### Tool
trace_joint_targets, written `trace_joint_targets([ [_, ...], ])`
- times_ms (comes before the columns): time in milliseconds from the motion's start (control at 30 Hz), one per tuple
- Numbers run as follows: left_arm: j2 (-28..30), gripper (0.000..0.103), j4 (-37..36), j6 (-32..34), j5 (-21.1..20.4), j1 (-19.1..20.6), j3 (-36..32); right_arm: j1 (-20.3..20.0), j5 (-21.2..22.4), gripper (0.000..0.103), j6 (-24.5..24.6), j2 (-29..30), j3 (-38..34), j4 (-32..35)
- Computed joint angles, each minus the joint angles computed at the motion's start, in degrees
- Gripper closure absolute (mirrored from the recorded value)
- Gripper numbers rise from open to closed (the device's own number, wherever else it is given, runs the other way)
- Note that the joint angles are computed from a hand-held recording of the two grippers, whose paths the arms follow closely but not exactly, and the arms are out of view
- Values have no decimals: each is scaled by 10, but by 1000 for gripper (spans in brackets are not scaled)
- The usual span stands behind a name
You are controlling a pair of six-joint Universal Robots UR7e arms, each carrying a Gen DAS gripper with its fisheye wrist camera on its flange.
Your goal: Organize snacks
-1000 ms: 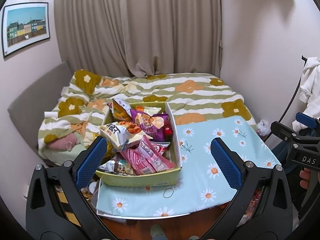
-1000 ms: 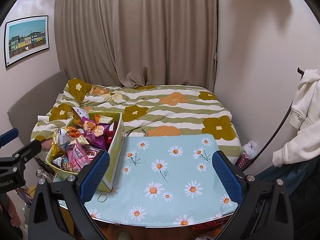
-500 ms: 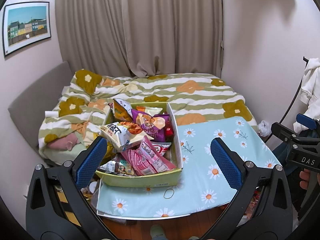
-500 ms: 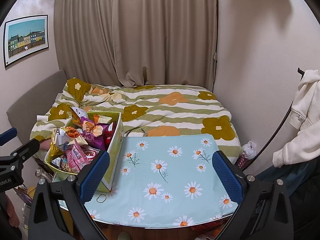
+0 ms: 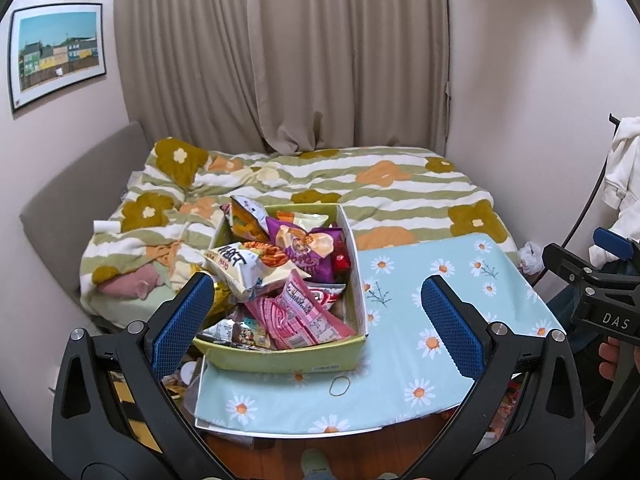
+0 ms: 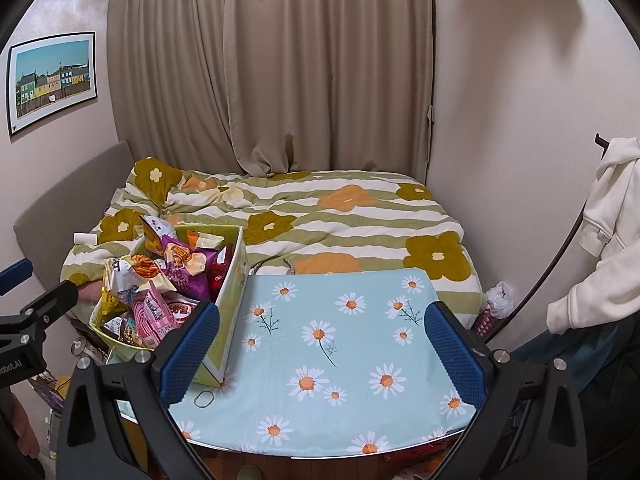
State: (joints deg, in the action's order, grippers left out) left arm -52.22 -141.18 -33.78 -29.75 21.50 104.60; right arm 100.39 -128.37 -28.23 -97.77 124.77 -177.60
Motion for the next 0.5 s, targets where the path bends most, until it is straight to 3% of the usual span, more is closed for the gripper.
trace_joint_targets([
  [233, 2, 0, 17, -24, 31, -13, 3, -3, 4, 1, -1, 0, -1, 0],
  [500, 2, 0, 19, -43, 35, -23, 9, -3, 8, 1, -1, 1, -2, 0],
])
